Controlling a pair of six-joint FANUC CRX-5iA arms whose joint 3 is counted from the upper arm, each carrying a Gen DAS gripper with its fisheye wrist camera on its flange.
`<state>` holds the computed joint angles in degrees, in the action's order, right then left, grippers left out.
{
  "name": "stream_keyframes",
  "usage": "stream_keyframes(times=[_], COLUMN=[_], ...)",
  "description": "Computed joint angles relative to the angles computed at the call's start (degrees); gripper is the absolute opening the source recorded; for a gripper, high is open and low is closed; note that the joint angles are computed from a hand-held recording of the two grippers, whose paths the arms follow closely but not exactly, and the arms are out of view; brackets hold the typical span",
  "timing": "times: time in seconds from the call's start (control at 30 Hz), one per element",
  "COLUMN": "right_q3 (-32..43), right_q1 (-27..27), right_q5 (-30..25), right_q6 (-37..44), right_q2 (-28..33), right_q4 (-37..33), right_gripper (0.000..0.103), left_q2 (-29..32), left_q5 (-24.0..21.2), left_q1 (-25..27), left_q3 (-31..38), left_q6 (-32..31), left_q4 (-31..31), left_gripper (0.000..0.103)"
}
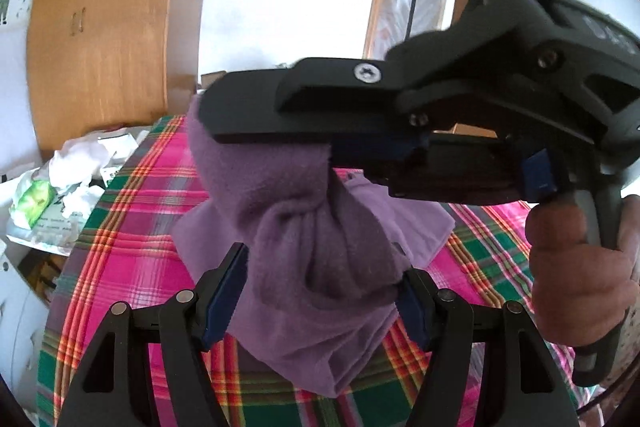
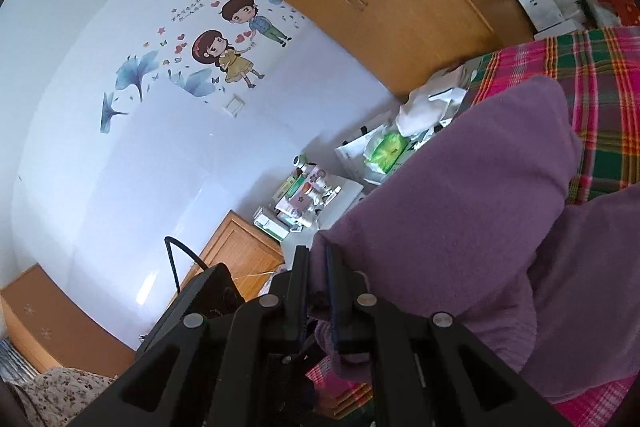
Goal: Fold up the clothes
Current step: 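Grasp the blanket edge with the left gripper while the right gripper holds its corner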
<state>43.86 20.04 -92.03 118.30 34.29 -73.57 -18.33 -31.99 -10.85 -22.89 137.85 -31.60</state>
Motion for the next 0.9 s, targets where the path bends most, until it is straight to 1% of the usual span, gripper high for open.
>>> stream_keyframes(times=[0.03, 0.1, 0.17, 0.23, 0.33, 0.37, 0.4, 0.43, 0.5, 0.67, 0.73, 0.77, 0.87, 0.9], right_q3=[0.3, 0.7, 1.0, 1.1, 0.2, -0.5, -1.3, -2.0, -3.6, -6.5, -7.8, -9.0, -15.2, -16.9], right_q1=[-0.2, -0.6, -1.1, -2.0, -4.6, -5.6, -6.2, -6.8, -7.1, -6.4, -6.3, -6.1, -3.6, -2.7], right_q5=[-0.5, -1.3, -1.7, -2.0, -1.7, -1.1, 0.2, 1.6, 4.2, 10.9, 13.5, 15.8, 28.2, 31.9], right_q6=[-0.4, -1.4, -2.6, -3.7, -5.1, -5.6, -6.1, -6.5, -6.2, -9.2, -9.5, -9.5, -11.5, -12.6], right_q2=[0.3, 0.9, 1.4, 1.8, 2.2, 2.2, 1.8, 1.4, 0.4, -1.3, -2.1, -3.0, -7.8, -8.9], right_q4=[-0.5, -1.8, -2.8, -4.1, -7.2, -7.8, -6.8, -5.7, -1.1, 9.5, 12.7, 14.7, 25.9, 30.0], right_gripper=[0.01, 0.011, 0.012, 0.012, 0.015, 0.022, 0.032, 0.033, 0.033, 0.035, 0.035, 0.035, 0.035, 0.037], left_q2=[-0.3, -1.1, -1.3, -1.4, -1.7, -1.9, -2.1, -2.1, -2.1, -2.1, -2.1, -2.0, -2.3, -2.3], left_q5=[0.2, 1.5, 2.2, 2.7, 2.6, 2.5, 2.2, 1.8, 1.0, -0.5, -0.8, -1.2, -0.8, 0.1], left_q1=[0.2, 1.1, 1.8, 2.3, 2.6, 2.7, 2.9, 3.2, 3.7, 4.8, 5.3, 5.3, 6.4, 7.4], left_q3=[-0.3, -1.2, -1.5, -1.7, -1.8, -1.9, -2.0, -1.9, -1.8, -1.5, -1.4, -1.1, -1.0, -1.3], left_q6=[0.2, -0.4, -2.0, -3.9, -4.4, -4.2, -3.8, -3.3, -2.4, 1.1, 1.8, 2.3, 2.3, 1.4], left_q4=[-0.1, 0.7, 1.7, 2.9, 3.0, 2.9, 2.7, 2.4, 1.8, -0.1, -0.9, -1.8, -1.5, -0.4], left_gripper=[0.07, 0.067, 0.057, 0.05, 0.048, 0.048, 0.048, 0.048, 0.048, 0.048, 0.048, 0.048, 0.05, 0.051])
